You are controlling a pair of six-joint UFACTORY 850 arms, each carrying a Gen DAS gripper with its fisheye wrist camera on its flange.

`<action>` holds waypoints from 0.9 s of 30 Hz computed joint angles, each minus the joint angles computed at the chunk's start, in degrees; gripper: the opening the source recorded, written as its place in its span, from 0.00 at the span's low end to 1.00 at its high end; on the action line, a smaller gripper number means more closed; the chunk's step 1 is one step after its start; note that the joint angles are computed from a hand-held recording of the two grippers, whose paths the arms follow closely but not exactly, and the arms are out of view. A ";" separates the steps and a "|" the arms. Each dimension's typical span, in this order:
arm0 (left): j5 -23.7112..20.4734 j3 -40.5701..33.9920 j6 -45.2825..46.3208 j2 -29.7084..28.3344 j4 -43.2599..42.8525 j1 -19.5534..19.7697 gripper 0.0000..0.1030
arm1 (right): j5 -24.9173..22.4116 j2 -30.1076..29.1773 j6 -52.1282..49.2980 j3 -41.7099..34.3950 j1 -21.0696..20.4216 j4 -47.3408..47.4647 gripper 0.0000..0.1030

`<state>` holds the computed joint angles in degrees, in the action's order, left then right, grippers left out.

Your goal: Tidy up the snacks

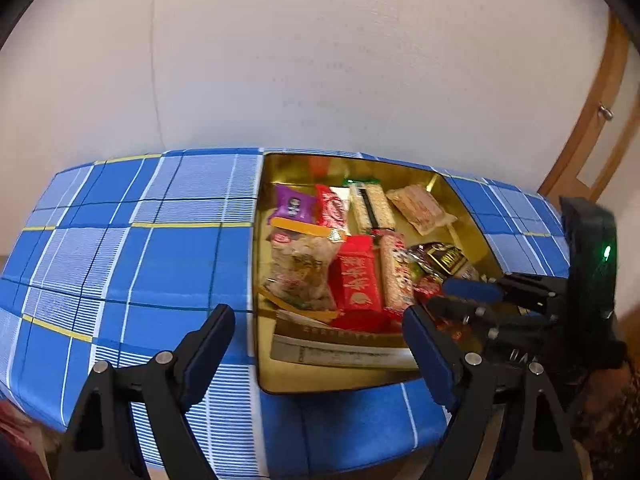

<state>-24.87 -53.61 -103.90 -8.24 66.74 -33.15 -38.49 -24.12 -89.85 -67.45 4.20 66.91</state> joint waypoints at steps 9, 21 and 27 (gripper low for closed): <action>-3.76 0.43 -3.16 0.56 4.06 -3.86 0.97 | 10.41 9.30 -0.23 9.86 -2.38 15.20 0.38; -6.26 3.91 -4.37 4.50 4.24 -6.40 1.00 | 20.17 21.51 -19.04 22.14 0.45 39.81 0.64; -10.82 6.15 -4.98 7.16 4.03 -8.39 1.00 | 22.70 27.11 -30.80 27.33 2.28 55.07 0.64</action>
